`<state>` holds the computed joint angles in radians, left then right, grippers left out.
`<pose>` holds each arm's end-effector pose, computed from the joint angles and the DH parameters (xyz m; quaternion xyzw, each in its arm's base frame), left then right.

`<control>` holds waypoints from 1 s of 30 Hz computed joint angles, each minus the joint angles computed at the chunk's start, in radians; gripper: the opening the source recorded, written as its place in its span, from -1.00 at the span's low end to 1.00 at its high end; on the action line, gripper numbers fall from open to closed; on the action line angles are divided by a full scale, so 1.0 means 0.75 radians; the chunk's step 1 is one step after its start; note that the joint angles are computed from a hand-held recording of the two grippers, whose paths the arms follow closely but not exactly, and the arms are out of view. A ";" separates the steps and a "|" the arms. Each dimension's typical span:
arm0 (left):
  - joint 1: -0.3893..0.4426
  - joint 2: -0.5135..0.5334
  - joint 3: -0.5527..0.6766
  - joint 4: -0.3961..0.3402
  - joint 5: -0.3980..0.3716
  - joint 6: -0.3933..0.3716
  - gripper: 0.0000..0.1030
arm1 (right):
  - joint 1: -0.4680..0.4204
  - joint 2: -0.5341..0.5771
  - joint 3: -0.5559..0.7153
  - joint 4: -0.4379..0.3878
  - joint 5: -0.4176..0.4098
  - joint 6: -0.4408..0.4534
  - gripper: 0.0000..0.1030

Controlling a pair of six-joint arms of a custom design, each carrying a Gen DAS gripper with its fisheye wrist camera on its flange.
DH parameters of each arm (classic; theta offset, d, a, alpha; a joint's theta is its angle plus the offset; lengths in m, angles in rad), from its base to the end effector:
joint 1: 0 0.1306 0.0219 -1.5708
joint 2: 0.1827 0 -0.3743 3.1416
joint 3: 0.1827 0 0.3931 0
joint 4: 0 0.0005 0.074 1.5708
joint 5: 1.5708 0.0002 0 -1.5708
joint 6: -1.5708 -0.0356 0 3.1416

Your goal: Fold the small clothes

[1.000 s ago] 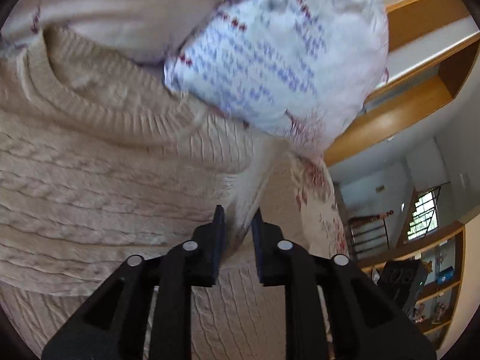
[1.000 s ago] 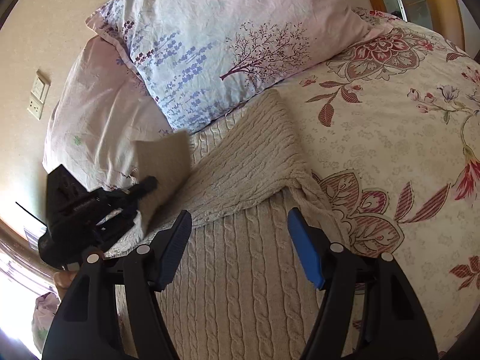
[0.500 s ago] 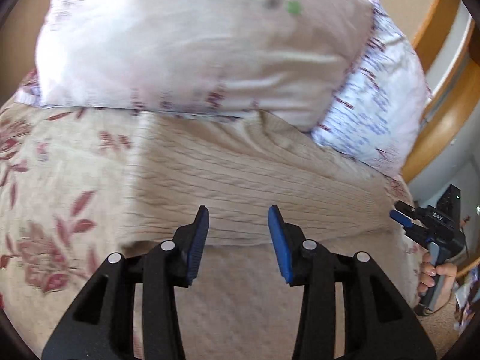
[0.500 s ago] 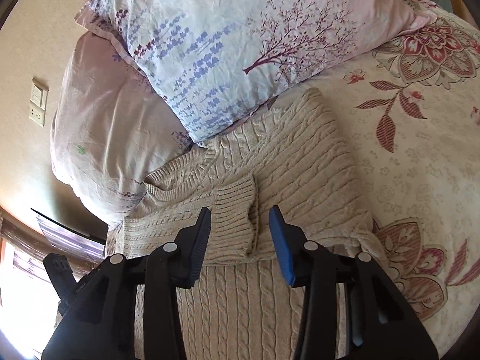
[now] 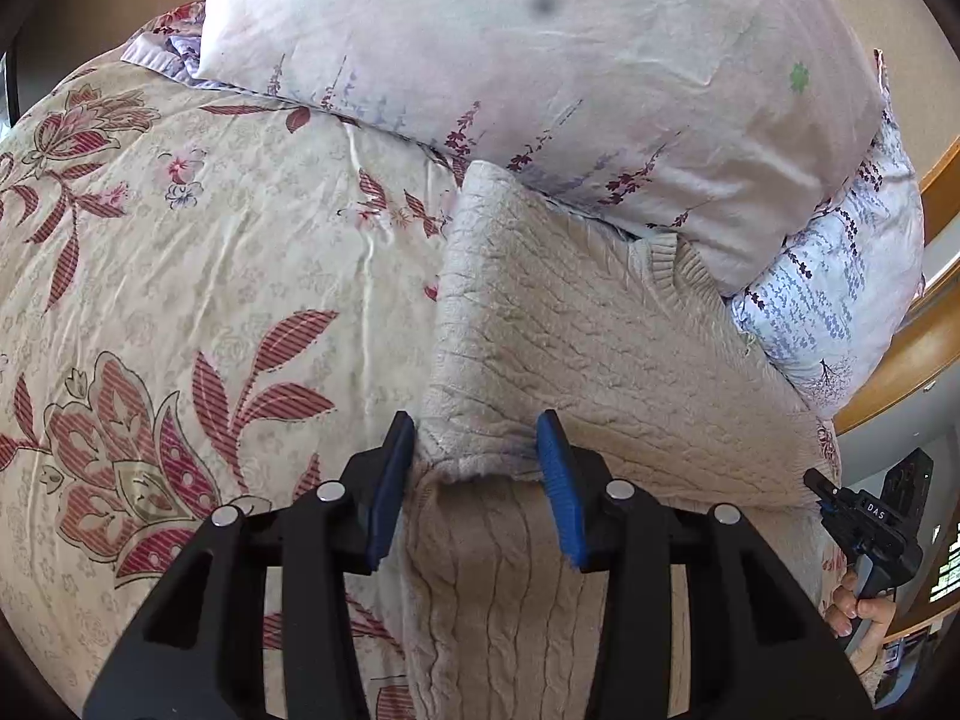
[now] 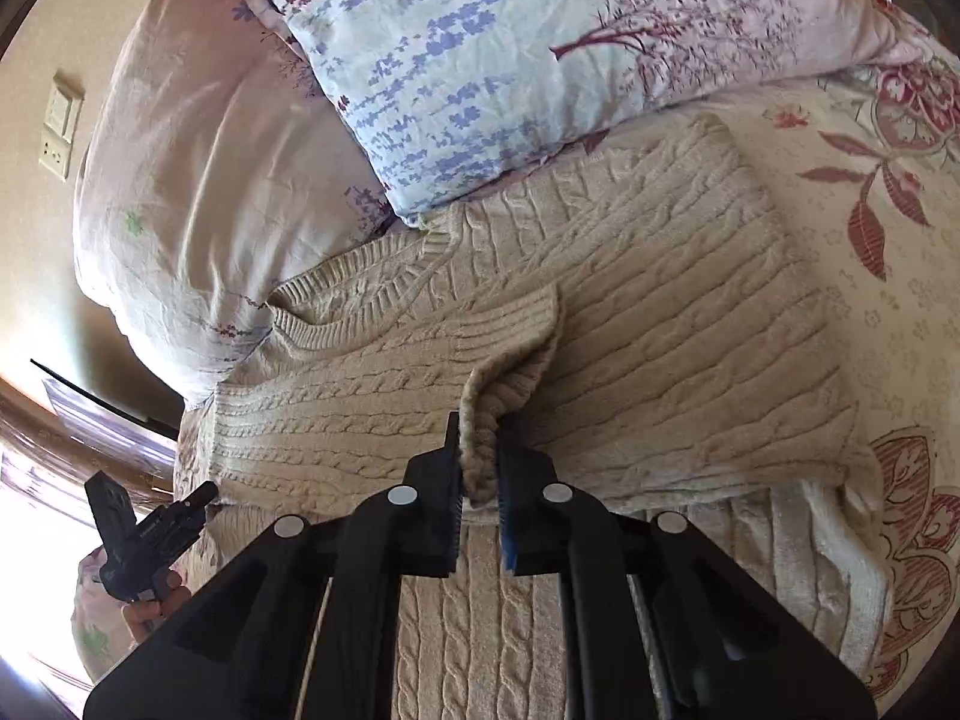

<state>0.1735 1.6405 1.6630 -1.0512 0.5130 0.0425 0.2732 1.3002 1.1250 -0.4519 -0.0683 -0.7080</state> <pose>0.5570 0.0794 0.4118 -0.0329 0.9339 -0.2270 0.2744 0.4469 0.1272 0.3705 0.1769 0.8726 0.2408 0.3864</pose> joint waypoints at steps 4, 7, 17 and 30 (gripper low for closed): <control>-0.011 -0.011 -0.020 0.030 -0.018 0.008 -0.19 | 0.072 -0.096 -0.038 0.198 0.253 0.165 -0.82; -0.014 -0.015 -0.028 0.043 -0.020 0.006 -0.19 | 0.078 -0.031 0.017 0.074 0.353 0.207 -0.82; -0.004 -0.014 -0.031 0.060 0.005 0.036 -0.24 | 0.003 0.063 -0.003 -0.019 0.255 0.106 -0.82; 0.100 -0.201 -0.198 0.022 0.225 -0.162 -0.09 | -0.042 -0.282 -0.222 -0.011 0.206 0.102 0.37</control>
<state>0.2487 1.4900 1.5146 -1.0347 0.6819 -0.0791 0.2415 1.0890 0.9582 -0.4602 0.0861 -0.6315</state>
